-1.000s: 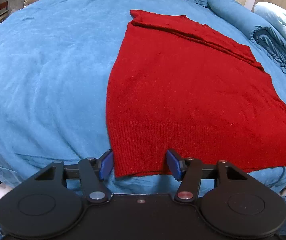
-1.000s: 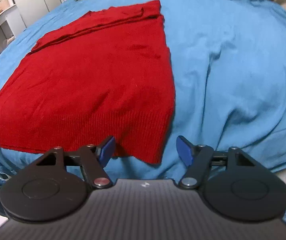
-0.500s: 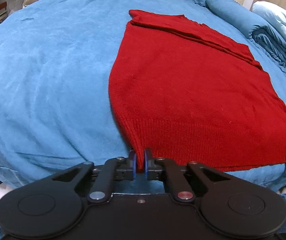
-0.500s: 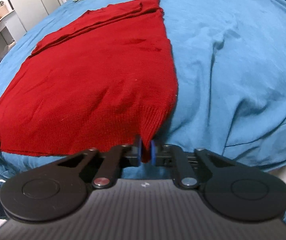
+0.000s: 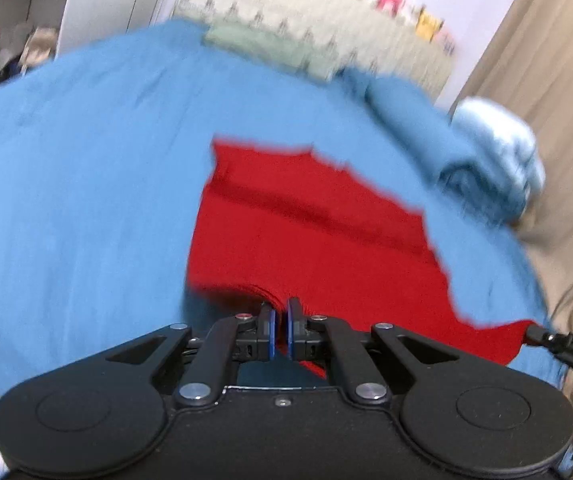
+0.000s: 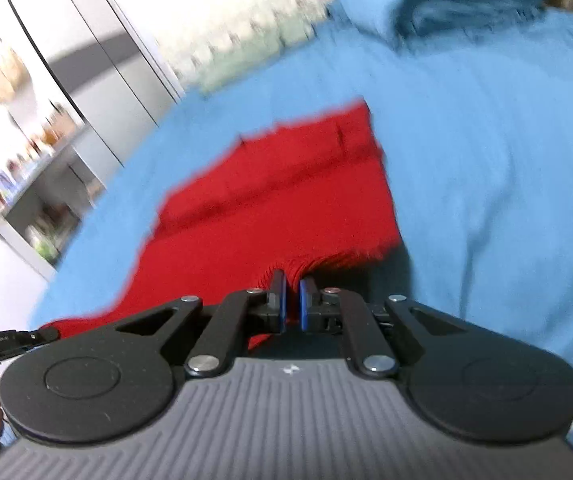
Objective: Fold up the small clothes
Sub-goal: 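Grasp the sweater hem with both tools and lift it toward the collar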
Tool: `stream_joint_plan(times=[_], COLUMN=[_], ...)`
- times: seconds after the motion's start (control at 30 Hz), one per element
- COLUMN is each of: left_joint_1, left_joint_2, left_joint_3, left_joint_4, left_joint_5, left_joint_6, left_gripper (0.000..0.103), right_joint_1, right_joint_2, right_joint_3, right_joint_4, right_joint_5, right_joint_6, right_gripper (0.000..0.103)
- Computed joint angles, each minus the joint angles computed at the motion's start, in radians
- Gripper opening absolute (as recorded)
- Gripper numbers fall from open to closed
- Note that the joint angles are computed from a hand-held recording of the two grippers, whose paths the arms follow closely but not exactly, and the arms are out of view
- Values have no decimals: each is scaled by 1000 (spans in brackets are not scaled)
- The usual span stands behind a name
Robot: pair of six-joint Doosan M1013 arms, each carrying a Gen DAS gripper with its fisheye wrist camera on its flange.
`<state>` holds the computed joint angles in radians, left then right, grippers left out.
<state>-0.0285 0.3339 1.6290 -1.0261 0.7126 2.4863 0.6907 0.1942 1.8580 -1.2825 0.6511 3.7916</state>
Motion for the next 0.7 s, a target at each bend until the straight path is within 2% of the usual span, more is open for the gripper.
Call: stream_joint_plan(times=[0.13,0.23,0.33,0.4,0.47,0.57,0.7], left_joint_1=[-33,-83,-123,-149,-170,-193,-203], left_joint_2=[71,149,259,343,425,541,646], left_joint_3=[-155,-298,-469,-591,-705,-856,-985], left_joint_4=[-48,6,102,222,365,540,693], left_joint_5=[-26,-116,-162,-179,-176,-129,-46], left_joint_6=[-7,-50,-191,-346,-497,-703,-855], left_gripper=[5,5,5,5,5,5,5], right_joint_1=[-92,-184,-262,-310,-347,-377,-399], right_joint_2=[16,64,144,203,275,366,441], right_joint_3=[-79,-169,-293,-370,-451,-542,-587], right_joint_4=[-69,-85,26,111,175,258,338], right_joint_5=[-45,-90,-76,-76,-61,-39,-43], right_joint_6=[-45,-60,-181,-260,-332,-444,-501], right_gripper=[22,22,22,22,22,22,22])
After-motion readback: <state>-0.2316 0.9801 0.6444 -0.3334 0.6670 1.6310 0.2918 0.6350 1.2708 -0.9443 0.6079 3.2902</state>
